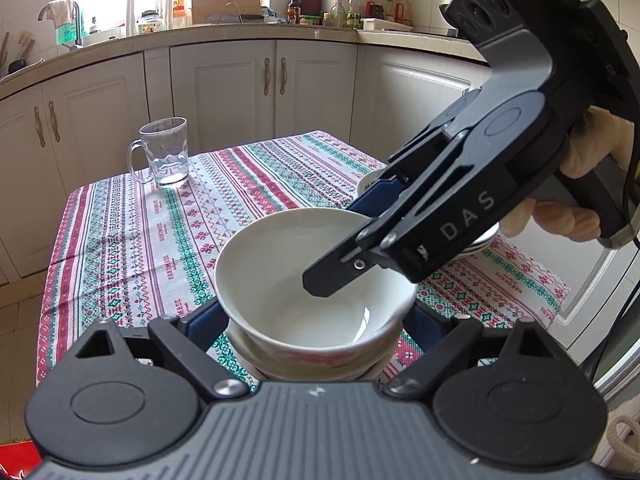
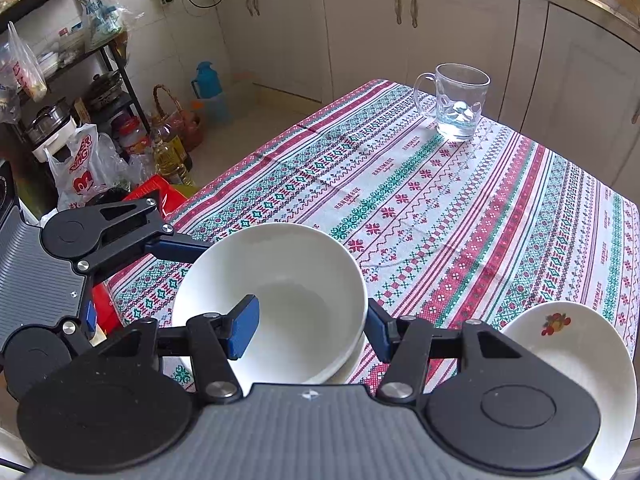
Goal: Organize plates and bowls
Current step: 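Lower the bowl onto the bowl stack and open the right tool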
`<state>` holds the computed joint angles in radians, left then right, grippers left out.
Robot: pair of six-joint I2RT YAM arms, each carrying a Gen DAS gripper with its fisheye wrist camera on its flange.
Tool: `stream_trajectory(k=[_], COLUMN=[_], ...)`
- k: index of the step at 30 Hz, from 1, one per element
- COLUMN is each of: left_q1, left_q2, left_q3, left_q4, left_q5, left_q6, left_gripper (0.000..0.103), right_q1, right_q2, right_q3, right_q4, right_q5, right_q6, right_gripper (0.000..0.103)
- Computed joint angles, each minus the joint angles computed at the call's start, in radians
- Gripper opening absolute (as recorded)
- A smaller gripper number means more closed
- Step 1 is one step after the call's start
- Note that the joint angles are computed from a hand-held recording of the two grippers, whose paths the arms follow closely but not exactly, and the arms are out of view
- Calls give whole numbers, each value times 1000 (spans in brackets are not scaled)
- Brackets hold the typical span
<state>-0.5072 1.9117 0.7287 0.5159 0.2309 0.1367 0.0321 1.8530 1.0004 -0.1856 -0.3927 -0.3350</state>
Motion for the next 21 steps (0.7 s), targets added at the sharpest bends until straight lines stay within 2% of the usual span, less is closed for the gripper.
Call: stream_trajectory(k=[10,16,19,21], left_q1=[7,14,18,22], left_q2=[14,25,22,20], left_q3=[19,18,16,13], left_q4=[-13,-3,-8,-10], left_q5=[8,23,36,42], left_q6=[6,9,19,19], left_gripper=[94,98,99,99], right_q1=[3,1,-2,-4], right_q2=[10,13,11,1], right_q3=[-3,-7,-13,-26], right_q4=[10,22,27,44], right_q5=[6,4,-1,-5], right_q6=[-4,-2,-1,4], right_gripper=[62,64,69,80])
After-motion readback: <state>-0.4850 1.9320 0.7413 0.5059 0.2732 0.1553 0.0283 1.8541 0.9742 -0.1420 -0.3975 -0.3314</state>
